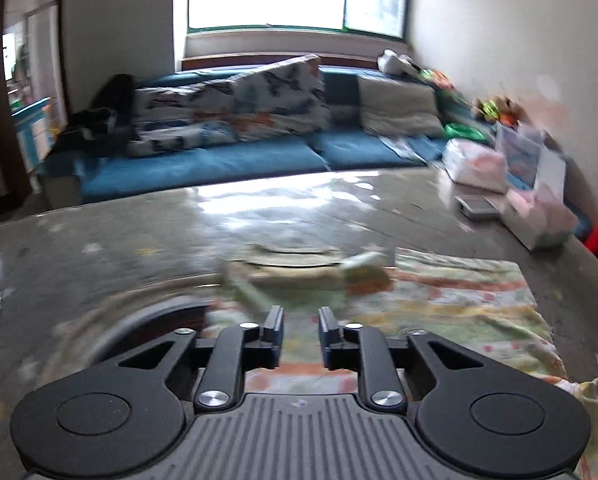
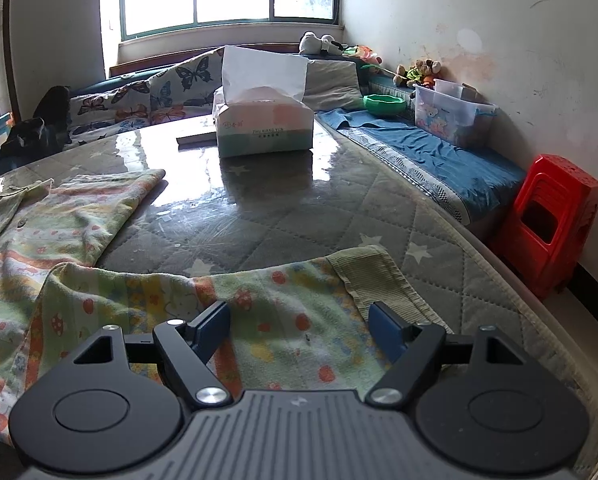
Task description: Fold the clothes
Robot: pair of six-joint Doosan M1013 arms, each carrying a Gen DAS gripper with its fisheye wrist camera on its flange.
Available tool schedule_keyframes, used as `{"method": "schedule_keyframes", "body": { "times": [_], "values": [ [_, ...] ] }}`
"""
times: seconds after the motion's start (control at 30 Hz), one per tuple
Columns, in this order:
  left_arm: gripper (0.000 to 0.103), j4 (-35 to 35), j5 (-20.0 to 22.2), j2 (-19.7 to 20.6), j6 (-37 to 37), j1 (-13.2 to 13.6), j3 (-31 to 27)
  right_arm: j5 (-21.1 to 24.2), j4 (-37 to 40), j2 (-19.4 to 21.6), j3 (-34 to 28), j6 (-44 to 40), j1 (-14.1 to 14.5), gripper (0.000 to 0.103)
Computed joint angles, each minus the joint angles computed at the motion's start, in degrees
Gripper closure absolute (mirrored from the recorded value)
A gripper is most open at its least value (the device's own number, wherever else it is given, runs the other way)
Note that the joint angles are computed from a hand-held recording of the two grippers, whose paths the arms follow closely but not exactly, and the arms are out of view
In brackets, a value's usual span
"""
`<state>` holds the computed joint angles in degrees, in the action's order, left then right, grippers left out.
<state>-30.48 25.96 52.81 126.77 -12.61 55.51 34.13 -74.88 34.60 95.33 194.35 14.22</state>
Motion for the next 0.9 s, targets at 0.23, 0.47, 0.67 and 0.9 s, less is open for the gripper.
{"method": "schedule_keyframes", "body": {
  "times": [0.23, 0.47, 0.67, 0.9],
  "values": [
    [0.064, 12.0, 5.0, 6.4, -11.0, -2.3, -10.3, -0.4, -1.3, 0.0, 0.3, 1.0, 0.0, 0.021],
    [0.064, 18.1, 7.0, 9.4, -17.2, -2.8, -15.3, -0.5, -1.6, 0.2, 0.1, 1.3, 0.0, 0.019],
    [0.098, 17.3, 5.6, 8.9, -17.4, -2.3, -14.5, -0.4, -1.6, 0.3, 0.0, 1.4, 0.1, 0.019],
    [0.101, 14.8, -2.3, 4.1, -19.9, -0.2, -7.2, -0.5, -1.7, 0.3, 0.0, 1.3, 0.0, 0.019]
  ]
}}
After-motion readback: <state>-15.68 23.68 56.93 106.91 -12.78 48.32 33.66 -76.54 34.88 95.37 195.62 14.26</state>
